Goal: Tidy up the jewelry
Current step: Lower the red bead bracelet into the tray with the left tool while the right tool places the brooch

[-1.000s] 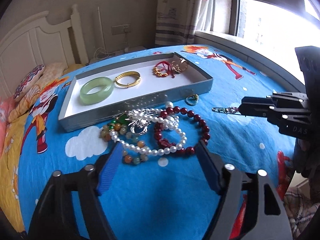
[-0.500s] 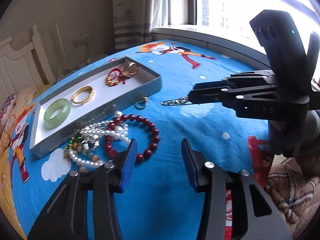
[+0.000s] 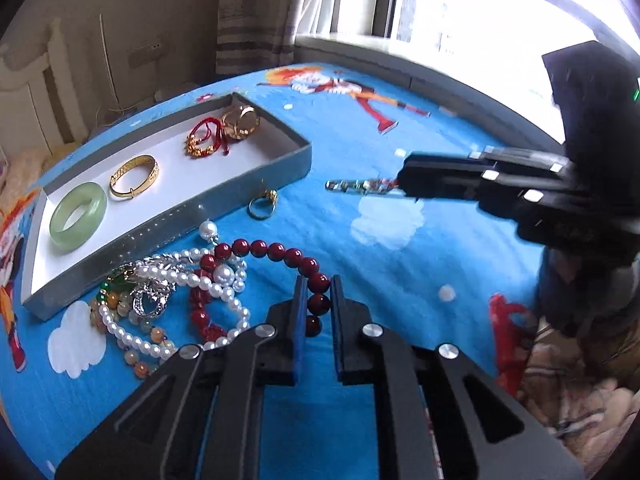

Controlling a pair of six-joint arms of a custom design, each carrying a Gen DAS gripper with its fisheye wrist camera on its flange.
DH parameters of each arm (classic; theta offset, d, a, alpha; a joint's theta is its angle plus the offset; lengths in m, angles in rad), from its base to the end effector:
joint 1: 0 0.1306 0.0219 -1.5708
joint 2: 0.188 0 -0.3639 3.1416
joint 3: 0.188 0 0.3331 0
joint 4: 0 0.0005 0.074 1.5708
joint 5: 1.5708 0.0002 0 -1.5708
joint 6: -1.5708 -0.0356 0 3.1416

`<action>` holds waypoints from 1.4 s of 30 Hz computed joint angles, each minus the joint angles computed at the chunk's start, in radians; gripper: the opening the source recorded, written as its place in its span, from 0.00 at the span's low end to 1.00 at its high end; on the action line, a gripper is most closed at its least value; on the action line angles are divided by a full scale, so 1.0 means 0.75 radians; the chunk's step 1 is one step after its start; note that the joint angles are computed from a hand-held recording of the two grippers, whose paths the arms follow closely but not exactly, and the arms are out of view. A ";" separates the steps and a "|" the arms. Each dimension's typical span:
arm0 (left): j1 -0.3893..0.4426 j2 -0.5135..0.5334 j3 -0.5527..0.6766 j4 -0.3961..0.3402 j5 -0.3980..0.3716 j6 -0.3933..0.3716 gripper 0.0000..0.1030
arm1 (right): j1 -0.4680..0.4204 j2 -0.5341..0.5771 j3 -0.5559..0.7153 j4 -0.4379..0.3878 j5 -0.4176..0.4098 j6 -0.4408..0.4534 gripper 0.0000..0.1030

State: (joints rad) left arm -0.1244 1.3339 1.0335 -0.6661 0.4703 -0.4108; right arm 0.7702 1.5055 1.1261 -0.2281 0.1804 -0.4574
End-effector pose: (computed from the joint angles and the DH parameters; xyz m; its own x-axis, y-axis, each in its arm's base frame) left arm 0.3772 -0.0639 0.3084 -0.6024 0.4341 -0.6698 0.6617 0.7409 -0.1150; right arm 0.3387 0.3190 0.3060 -0.6234 0.0006 -0.7819 -0.3387 0.9011 0.2707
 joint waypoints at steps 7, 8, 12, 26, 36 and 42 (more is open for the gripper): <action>0.193 -0.086 0.145 -0.112 0.425 0.141 0.10 | 0.051 -0.077 0.015 -0.003 0.088 0.060 0.24; 0.207 -0.088 0.162 -0.122 0.455 0.149 0.10 | 0.060 -0.086 0.019 -0.003 0.101 0.070 0.24; 0.222 -0.105 0.189 -0.109 0.471 0.184 0.10 | 0.087 -0.102 0.046 -0.017 0.139 0.110 0.24; 0.318 0.070 0.352 -0.084 0.390 0.276 0.10 | 0.061 0.083 0.292 -0.141 0.098 0.217 0.24; 0.283 0.366 0.675 -0.060 0.244 0.513 0.10 | -0.054 0.396 0.665 -0.358 -0.023 0.206 0.24; 0.210 0.521 0.841 -0.077 0.078 0.549 0.10 | -0.117 0.559 0.848 -0.477 -0.148 0.138 0.24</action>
State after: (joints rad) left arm 0.0329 1.7243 1.6639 -0.7236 0.5288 0.0011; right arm 0.6826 1.9247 1.7620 -0.5859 0.0696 -0.3539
